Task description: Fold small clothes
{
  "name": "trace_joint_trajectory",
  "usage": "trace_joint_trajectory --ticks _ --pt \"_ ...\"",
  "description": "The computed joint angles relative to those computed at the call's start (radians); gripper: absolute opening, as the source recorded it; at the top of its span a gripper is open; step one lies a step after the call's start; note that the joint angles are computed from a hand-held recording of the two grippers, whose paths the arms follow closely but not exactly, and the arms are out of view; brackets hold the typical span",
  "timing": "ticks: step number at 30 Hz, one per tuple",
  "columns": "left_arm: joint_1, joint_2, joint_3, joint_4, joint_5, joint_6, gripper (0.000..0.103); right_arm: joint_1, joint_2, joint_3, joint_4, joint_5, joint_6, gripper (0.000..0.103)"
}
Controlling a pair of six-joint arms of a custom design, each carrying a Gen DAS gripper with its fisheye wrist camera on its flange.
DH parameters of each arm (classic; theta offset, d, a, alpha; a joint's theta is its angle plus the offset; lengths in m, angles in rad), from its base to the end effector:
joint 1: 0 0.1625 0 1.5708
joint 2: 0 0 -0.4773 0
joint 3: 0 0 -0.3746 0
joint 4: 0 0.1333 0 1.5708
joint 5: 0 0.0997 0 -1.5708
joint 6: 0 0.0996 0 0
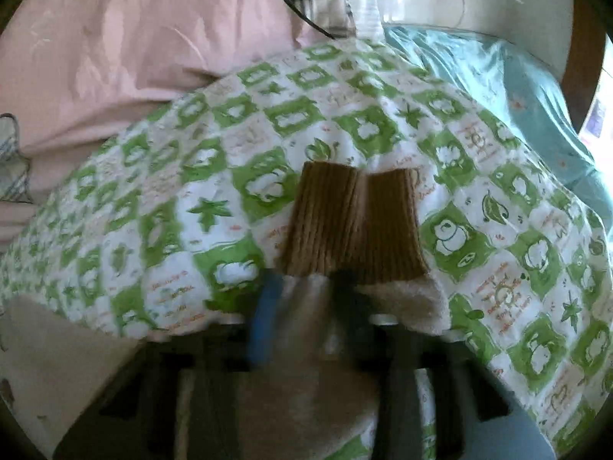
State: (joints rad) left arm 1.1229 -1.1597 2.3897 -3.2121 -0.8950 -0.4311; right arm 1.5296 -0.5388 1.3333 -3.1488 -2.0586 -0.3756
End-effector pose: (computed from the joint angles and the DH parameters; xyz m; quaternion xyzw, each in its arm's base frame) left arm -0.0135 -0.4799 0.2156 -0.0599 0.9241 -0.3124 0.2117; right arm 0.0534 -0.8078 0.1482 0.0583 -0.8997 0.3163 0.2950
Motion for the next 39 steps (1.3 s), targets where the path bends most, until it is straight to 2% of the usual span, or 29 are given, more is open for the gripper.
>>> trace_joint_trajectory --ticks 4,9,13,17,20,25,33,36,38,39 --pt "-0.009 -0.016 0.028 -0.031 0.005 -0.012 0.066 0.009 -0.067 0.132 -0.062 0.155 -0.028 0.012" --pt "-0.025 -0.05 0.061 -0.067 -0.001 -0.022 0.066 0.053 -0.111 0.267 -0.06 0.328 -0.016 0.012" --pt "-0.042 -0.085 0.091 -0.083 0.003 -0.028 0.066 0.111 -0.102 0.355 -0.042 0.443 -0.019 0.012" --pt "-0.053 -0.117 0.126 -0.092 0.017 -0.045 0.067 0.182 -0.048 0.392 -0.014 0.523 -0.037 0.012" --pt "-0.048 -0.142 0.15 -0.105 0.011 -0.066 0.067 0.245 0.017 0.386 0.002 0.534 -0.074 0.012" --pt "-0.027 -0.179 0.187 -0.153 -0.014 -0.072 0.067 0.308 0.123 0.33 0.07 0.569 -0.099 0.012" --pt "0.017 -0.18 0.178 -0.2 -0.073 -0.039 0.067 0.339 0.214 0.292 0.153 0.584 -0.118 0.012" --pt "0.04 -0.158 0.155 -0.213 -0.104 -0.018 0.068 0.34 0.236 0.283 0.178 0.564 -0.125 0.017" --pt "0.058 -0.138 0.13 -0.219 -0.129 0.004 0.068 0.333 0.241 0.279 0.212 0.578 -0.119 0.036" --pt "0.069 -0.129 0.114 -0.217 -0.141 0.014 0.068 0.328 0.235 0.29 0.206 0.589 -0.124 0.038"
